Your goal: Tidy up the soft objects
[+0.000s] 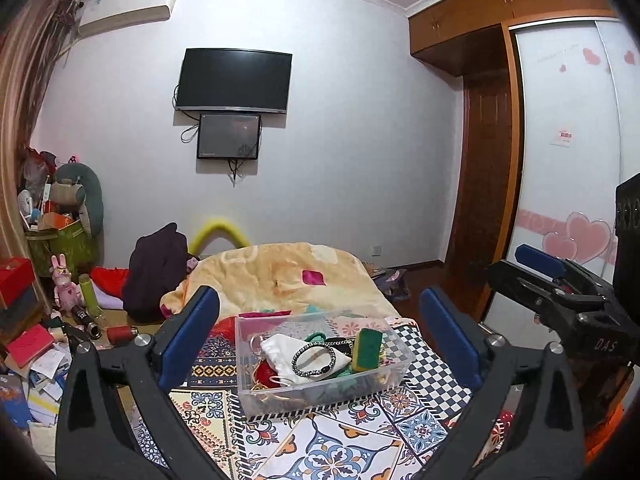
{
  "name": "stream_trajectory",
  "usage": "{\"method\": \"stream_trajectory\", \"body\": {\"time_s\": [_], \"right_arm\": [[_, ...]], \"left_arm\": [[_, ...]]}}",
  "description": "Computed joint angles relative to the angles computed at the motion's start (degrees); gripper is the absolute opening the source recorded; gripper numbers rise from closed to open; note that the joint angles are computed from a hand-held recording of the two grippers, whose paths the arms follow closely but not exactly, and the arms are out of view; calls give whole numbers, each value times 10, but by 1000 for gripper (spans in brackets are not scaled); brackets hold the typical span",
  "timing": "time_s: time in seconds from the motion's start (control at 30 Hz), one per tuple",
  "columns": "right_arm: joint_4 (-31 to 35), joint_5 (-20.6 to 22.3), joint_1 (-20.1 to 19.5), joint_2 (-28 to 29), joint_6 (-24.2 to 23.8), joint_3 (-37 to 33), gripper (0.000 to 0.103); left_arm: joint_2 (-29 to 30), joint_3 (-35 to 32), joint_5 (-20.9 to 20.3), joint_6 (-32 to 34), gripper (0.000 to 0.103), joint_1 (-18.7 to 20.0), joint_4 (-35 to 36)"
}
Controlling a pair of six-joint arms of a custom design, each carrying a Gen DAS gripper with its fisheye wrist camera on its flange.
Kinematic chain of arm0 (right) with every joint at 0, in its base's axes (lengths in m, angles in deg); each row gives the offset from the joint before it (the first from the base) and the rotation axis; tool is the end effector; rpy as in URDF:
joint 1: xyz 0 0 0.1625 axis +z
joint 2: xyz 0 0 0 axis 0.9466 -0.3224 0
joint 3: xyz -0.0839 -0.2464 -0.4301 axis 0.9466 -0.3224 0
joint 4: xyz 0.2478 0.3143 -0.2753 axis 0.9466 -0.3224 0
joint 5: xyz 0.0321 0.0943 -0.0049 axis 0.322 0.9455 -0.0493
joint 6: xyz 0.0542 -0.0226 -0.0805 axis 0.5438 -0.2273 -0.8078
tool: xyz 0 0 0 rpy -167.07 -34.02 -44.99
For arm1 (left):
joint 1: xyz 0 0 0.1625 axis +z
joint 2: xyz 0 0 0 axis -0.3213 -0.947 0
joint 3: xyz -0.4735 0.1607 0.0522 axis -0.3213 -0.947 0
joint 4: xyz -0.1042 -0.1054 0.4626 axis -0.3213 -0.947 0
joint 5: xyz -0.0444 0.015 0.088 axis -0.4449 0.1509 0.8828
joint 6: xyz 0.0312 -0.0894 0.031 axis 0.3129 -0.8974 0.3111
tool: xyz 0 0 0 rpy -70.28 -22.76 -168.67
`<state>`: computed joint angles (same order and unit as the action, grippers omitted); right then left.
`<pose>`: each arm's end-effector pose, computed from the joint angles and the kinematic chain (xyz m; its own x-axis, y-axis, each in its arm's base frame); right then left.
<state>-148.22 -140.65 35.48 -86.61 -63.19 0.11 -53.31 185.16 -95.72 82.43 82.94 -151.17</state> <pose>0.3725 -0.7590 0.0342 -0.6222 -0.5860 0.5192 -0.7242 0.1789 -0.6660 -0.1119 -0.6715 0.3240 -0.7484 -0.0524 -0.6612 0.6392 0.2088 -0.7401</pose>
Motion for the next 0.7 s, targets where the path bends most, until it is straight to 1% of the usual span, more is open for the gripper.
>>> {"method": "stream_trajectory", "body": {"time_s": [0.37,0.7], "right_arm": [[4,-5,-2,0,8,1,103],[4,-5,-3,-5,10,9,103]], "left_arm": [[10,-7,9,5,102,3,-3],[10,-7,8,0,102,5,3]]}}
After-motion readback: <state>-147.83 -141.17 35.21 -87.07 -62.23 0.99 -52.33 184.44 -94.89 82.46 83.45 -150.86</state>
